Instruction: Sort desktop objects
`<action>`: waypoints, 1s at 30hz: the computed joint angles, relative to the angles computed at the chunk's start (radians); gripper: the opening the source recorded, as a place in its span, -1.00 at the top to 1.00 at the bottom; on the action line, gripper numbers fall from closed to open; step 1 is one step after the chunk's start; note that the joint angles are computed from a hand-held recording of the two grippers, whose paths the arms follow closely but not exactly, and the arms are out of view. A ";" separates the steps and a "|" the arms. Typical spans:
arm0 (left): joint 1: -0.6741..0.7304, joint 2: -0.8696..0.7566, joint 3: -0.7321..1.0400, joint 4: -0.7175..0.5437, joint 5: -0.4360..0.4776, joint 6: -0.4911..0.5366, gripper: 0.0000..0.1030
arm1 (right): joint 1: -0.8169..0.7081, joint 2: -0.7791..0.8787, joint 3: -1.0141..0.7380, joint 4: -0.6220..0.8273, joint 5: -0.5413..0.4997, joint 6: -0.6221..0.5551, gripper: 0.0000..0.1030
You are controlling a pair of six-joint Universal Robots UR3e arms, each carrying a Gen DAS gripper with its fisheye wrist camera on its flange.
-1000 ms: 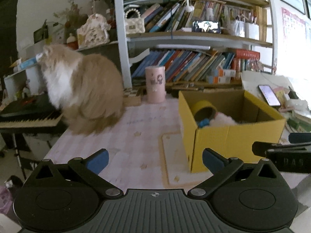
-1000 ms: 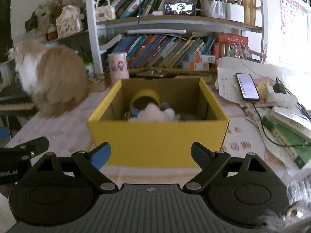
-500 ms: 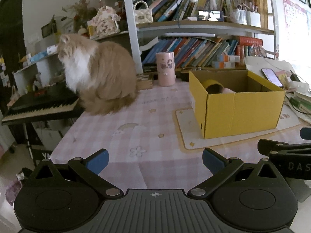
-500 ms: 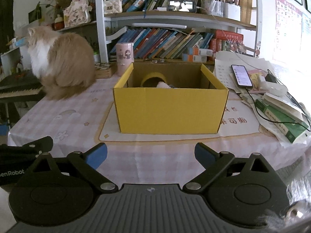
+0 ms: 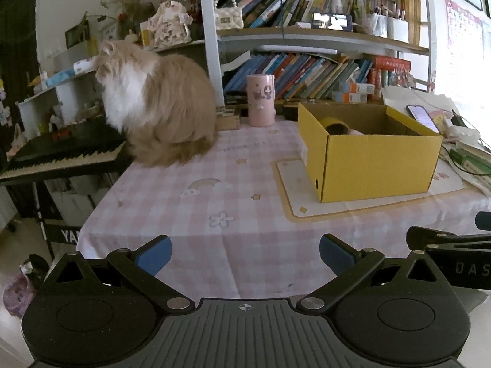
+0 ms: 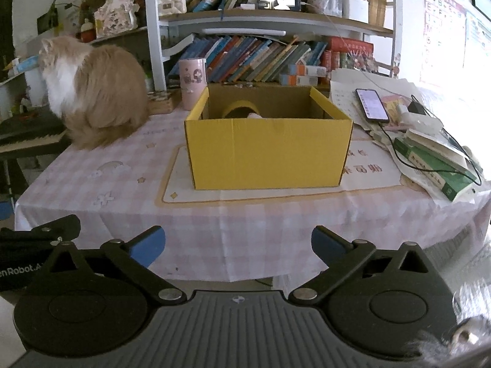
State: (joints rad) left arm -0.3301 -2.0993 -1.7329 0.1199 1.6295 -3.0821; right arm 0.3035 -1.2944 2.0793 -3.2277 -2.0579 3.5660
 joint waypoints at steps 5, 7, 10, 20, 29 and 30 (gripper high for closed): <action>0.016 0.020 -0.029 -0.003 -0.028 -0.003 -1.00 | 0.020 -0.007 -0.005 0.034 -0.016 0.025 -1.00; 0.020 0.027 -0.038 -0.005 -0.035 -0.006 -1.00 | 0.028 -0.008 -0.007 0.041 -0.025 0.030 -1.00; 0.023 0.033 -0.048 -0.008 -0.039 -0.009 -1.00 | 0.033 -0.011 -0.006 0.049 -0.025 0.037 -1.00; 0.029 0.048 -0.066 -0.011 -0.046 -0.006 -1.00 | 0.039 -0.021 -0.001 0.078 -0.021 0.060 -1.00; 0.033 0.051 -0.071 -0.007 -0.050 -0.006 -1.00 | 0.042 -0.016 -0.005 0.076 -0.022 0.061 -1.00; 0.034 0.051 -0.072 -0.007 -0.052 -0.006 -1.00 | 0.041 -0.017 -0.005 0.077 -0.022 0.060 -1.00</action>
